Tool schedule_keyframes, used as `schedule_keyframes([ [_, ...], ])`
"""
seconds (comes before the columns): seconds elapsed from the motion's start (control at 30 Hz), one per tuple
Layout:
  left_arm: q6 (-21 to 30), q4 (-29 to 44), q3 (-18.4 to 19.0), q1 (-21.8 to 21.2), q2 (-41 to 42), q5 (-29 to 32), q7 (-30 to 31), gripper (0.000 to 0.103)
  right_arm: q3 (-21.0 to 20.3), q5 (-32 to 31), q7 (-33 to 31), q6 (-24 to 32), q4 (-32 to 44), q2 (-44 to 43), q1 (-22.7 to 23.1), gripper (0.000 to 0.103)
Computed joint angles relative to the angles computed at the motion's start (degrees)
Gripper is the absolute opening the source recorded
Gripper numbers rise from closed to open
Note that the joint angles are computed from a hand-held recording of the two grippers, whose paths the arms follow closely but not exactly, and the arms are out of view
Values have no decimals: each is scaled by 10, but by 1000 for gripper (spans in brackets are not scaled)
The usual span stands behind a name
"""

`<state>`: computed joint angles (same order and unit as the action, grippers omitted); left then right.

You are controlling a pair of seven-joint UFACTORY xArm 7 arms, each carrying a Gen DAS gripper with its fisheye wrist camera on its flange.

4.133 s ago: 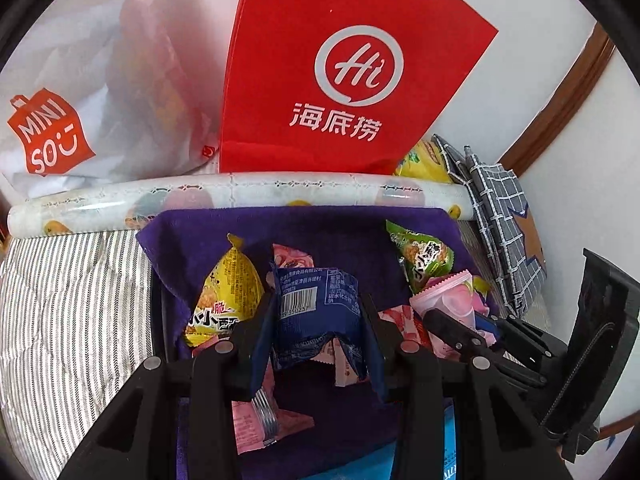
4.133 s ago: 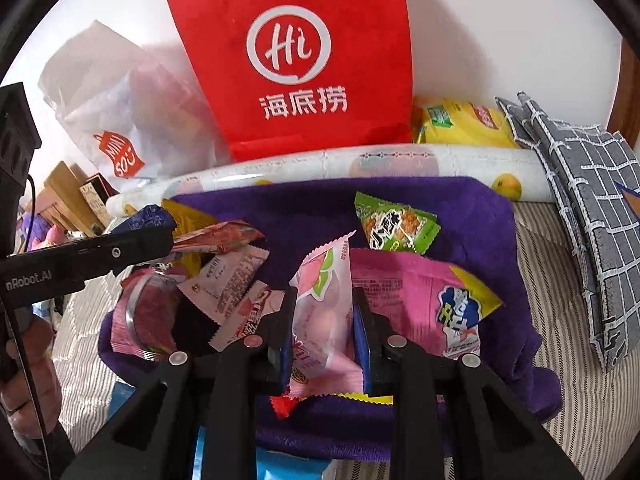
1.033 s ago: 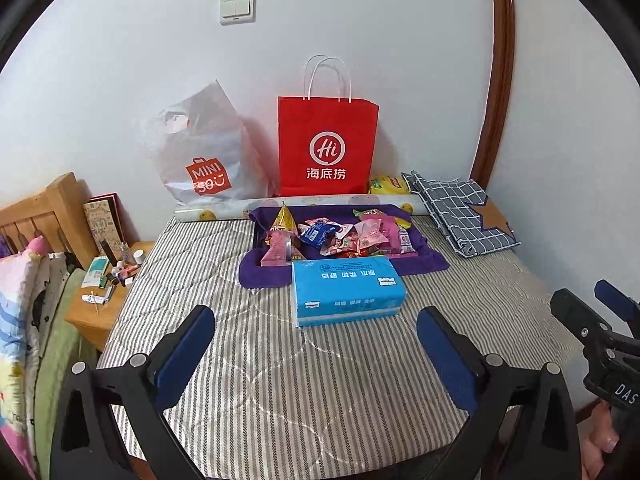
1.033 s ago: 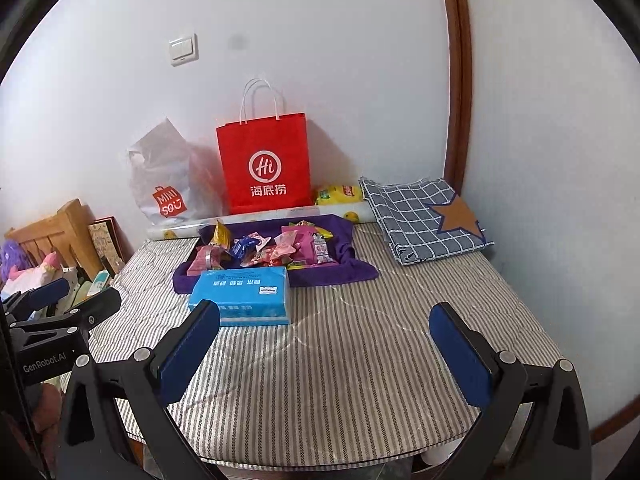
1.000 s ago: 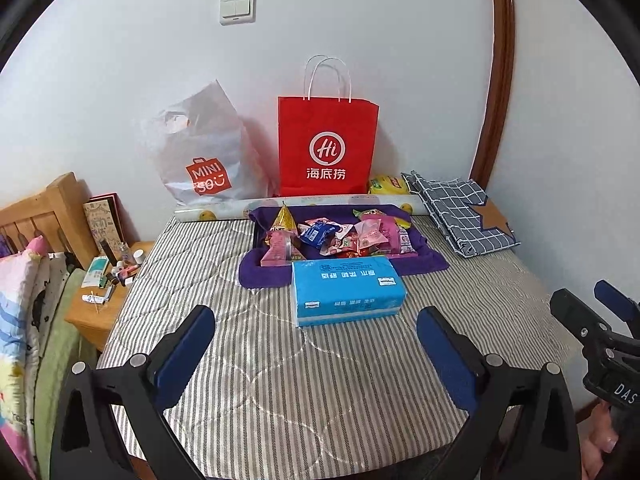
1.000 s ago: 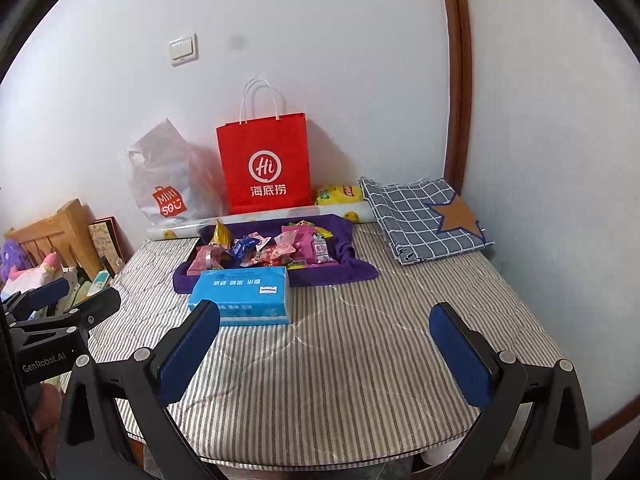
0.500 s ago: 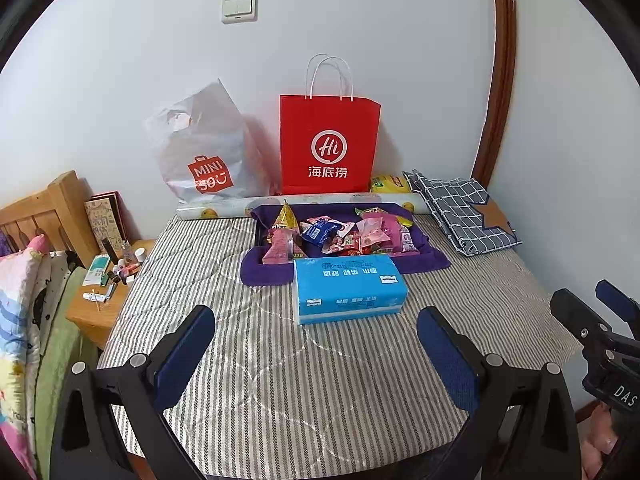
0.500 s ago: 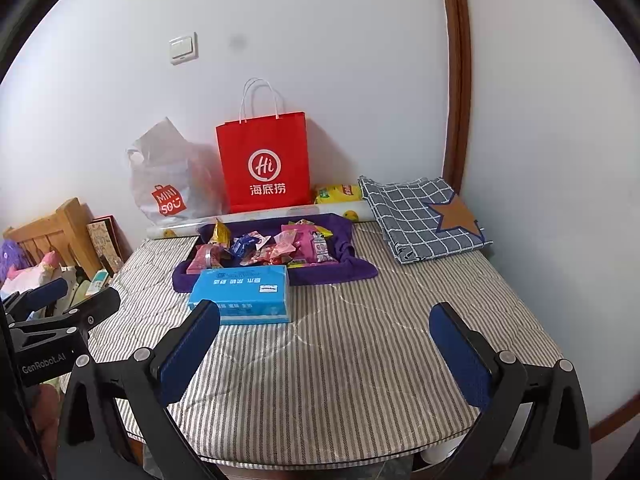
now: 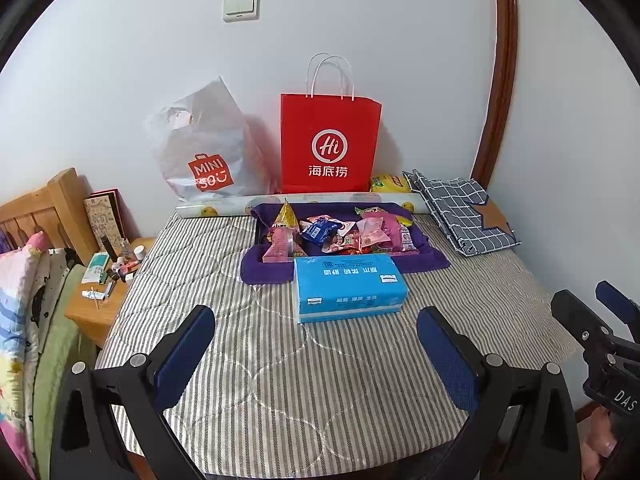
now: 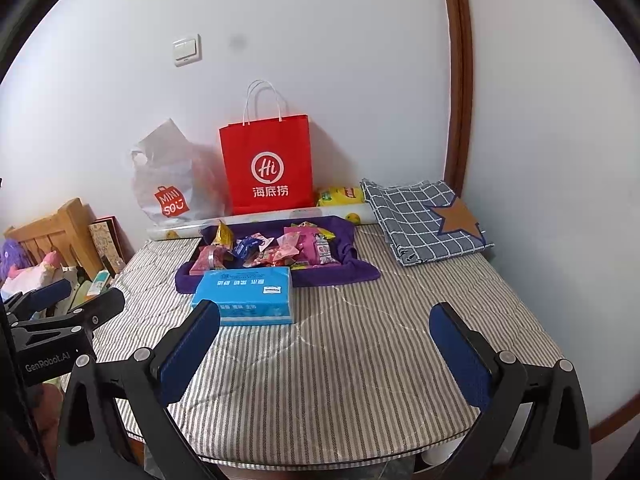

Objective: Organize snacks

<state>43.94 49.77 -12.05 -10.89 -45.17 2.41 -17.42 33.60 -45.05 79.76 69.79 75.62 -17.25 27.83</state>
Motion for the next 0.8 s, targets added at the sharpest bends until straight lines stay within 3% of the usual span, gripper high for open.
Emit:
schedule_keyframes([
  [0.8, 1, 0, 3, -2, -1, -2, -1, 102, 7, -4, 6, 3, 1, -5, -3, 103],
])
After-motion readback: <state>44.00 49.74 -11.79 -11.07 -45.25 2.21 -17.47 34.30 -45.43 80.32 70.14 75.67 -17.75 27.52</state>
